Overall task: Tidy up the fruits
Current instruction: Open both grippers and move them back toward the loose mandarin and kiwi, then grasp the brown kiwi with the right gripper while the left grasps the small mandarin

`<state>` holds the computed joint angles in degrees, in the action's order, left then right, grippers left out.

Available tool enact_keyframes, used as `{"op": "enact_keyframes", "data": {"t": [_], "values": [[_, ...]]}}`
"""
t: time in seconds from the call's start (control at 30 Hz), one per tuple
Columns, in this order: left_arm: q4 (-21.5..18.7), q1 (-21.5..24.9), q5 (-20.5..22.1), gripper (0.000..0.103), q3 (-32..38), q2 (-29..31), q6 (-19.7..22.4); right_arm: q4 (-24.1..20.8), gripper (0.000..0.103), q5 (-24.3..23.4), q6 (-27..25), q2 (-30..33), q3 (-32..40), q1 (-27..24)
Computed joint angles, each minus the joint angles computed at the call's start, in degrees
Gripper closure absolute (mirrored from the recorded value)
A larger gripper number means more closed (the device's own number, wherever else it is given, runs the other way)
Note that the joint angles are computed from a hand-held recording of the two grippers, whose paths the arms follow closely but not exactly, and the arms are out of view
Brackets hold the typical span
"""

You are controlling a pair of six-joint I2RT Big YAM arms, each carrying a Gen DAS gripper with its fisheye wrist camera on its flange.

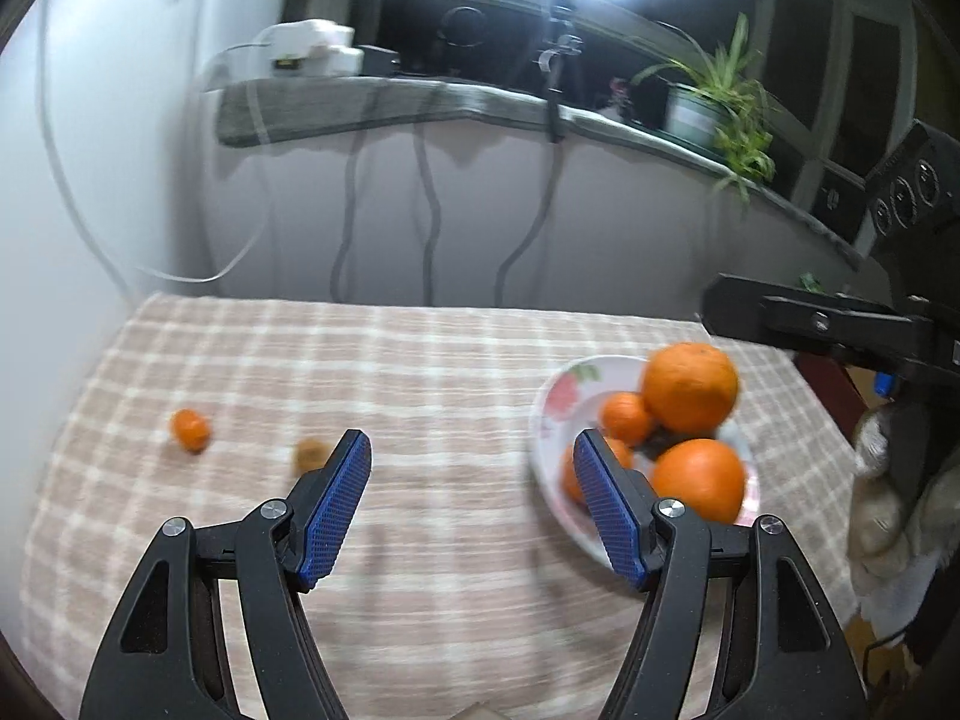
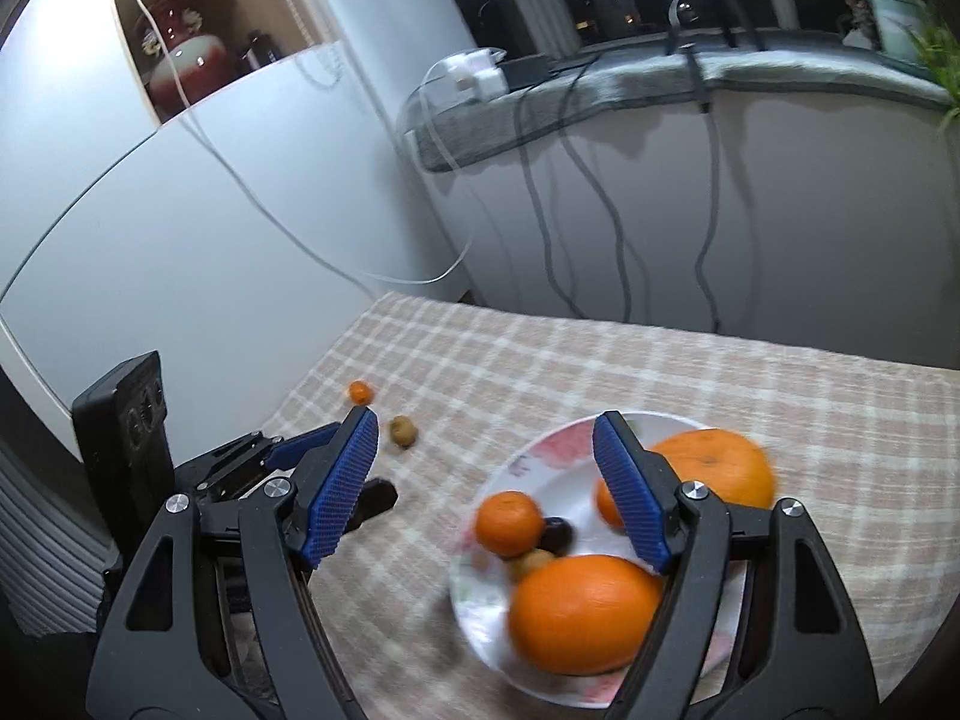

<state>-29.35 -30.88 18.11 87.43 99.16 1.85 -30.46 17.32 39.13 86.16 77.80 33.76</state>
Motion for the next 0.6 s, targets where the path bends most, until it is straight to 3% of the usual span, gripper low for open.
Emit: {"op": "enact_keyframes", "data": {"t": [0.1, 0.33, 0.5, 0.6], "values": [[0.1, 1.5, -0.7, 0.033, 0.1, 0.3, -0.3, 0.2, 0.026, -2.4, 0.4, 2.7, 2.6, 0.4], [0.5, 5.1, -0.5, 0.033, 1.1, 1.8, -1.4, -1.4, 0.026, -3.0, -0.7, 9.9, 9.9, 1.9], [0.0, 7.3, -0.6, 0.039, 2.4, 3.8, -2.1, -4.8, 0.026, 1.6, -4.4, 15.4, 16.1, 3.4], [-0.8, 8.2, -0.9, 0.04, 3.4, 5.0, -2.1, -5.3, 0.031, -0.4, -4.0, 17.9, 18.2, 3.3]]}}
